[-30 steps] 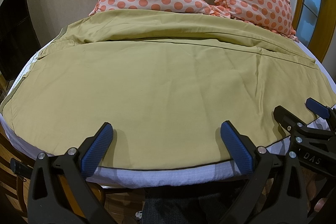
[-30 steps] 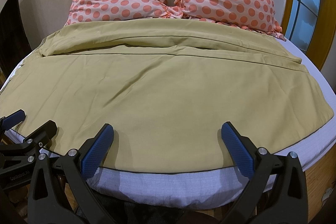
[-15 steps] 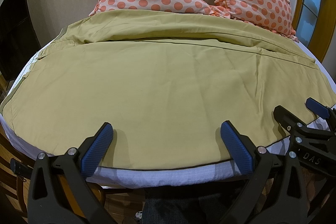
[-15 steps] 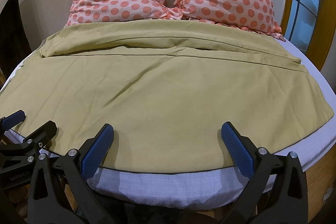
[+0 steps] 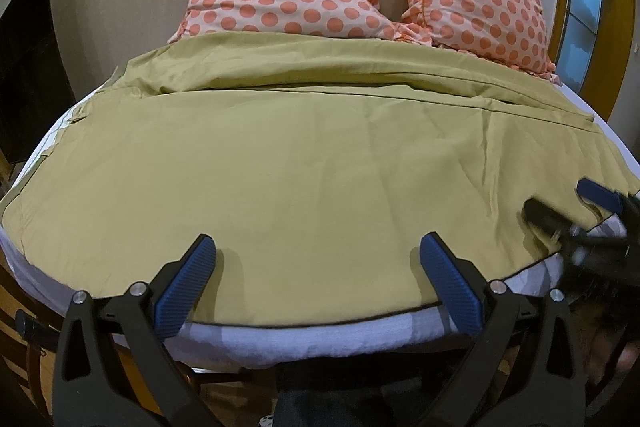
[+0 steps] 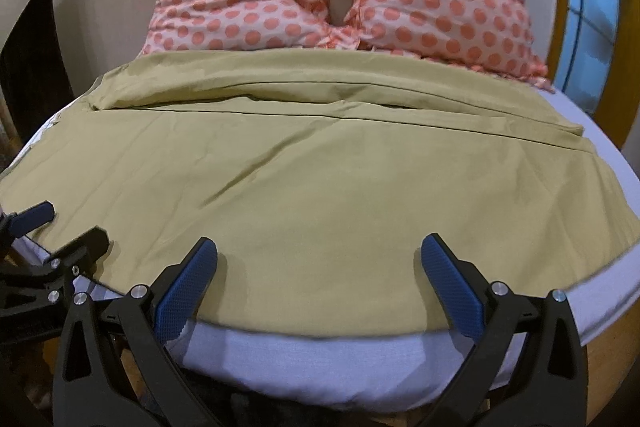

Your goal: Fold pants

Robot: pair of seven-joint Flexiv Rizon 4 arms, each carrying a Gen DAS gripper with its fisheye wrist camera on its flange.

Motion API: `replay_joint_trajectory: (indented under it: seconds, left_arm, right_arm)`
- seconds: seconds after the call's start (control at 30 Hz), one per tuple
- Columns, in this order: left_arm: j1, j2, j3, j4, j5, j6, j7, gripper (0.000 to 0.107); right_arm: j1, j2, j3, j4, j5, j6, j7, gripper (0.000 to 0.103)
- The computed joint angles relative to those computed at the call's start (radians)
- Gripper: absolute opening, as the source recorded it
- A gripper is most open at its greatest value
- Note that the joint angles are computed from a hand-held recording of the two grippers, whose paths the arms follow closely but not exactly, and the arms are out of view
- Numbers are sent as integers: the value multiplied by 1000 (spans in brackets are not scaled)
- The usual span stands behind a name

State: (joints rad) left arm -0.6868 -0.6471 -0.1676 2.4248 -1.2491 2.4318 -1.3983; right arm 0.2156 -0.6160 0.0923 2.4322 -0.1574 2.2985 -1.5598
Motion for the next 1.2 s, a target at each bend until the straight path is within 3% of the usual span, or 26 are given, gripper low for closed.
replay_joint_trajectory:
  seconds: [0.07, 0.13, 0.2, 0.27, 0.33, 0.4, 0.47, 0.53, 0.6, 0.67, 0.73, 0.77, 0.8, 0.83, 0.9, 0.97, 1.07, 1.2]
  left_arm:
    - [26, 20, 17, 17, 61, 4, -31, 101]
    - [58, 43, 39, 37, 151, 15, -80, 101]
    - [86, 63, 60, 45, 210, 17, -109, 101]
    - [109, 75, 75, 42, 254, 13, -122, 101]
    - [143, 84, 89, 33, 305, -5, -133, 101]
    - [157, 87, 100, 18, 319, -25, -127, 101]
    - [159, 84, 108, 7, 318, -38, -117, 101]
    - [161, 79, 118, -8, 315, -51, -95, 101]
    - [158, 74, 126, -22, 300, -61, -66, 101]
    - [161, 71, 129, -25, 306, -58, -56, 101]
    - [179, 69, 130, -30, 333, -63, -57, 101]
    - [194, 69, 130, -30, 357, -65, -69, 101]
    - [213, 69, 129, -29, 391, -68, -89, 101]
    - [234, 70, 127, -24, 432, -68, -116, 101]
    - [305, 71, 116, -8, 566, -61, -209, 101]
    - [349, 69, 113, 1, 658, -51, -283, 101]
    - [403, 75, 114, 22, 777, -29, -371, 101]
    - [446, 88, 133, 72, 900, 74, -451, 101]
  right_arm:
    - [-112, 39, 93, -86, 48, -106, -18, 102]
    - [-141, 68, 145, -217, 237, -229, -122, 102]
    - [-65, 78, 68, -379, 456, -381, -231, 102]
    - [30, 46, -95, -542, 527, -536, -228, 102]
    - [85, -44, -248, -705, 417, -701, -3, 93]
    - [59, -141, -293, -868, 220, -876, 317, 84]
    - [-53, -255, -223, -1031, -63, -979, 621, 75]
    - [-146, -342, -106, -1193, -183, -1121, 752, 74]
    - [-143, -430, -115, -1356, -133, -1249, 754, 71]
    - [-74, -492, -240, -1496, 77, -1380, 693, 72]
    - [-7, -534, -379, -1541, 139, -1400, 680, 66]
    - [6, -545, -405, -1537, 121, -1387, 671, 60]
    - [11, -541, -410, -1500, 112, -1310, 644, 49]
    - [-2, -528, -383, -1458, 61, -1252, 658, 30]
    - [-46, -509, -317, -1394, -23, -1149, 689, 13]
    - [-144, -501, -177, -1371, -24, -1047, 657, 6]
    - [-267, -486, 21, -1356, 129, -960, 497, 4]
    - [-488, -374, 344, -1194, 464, -824, 36, 4]
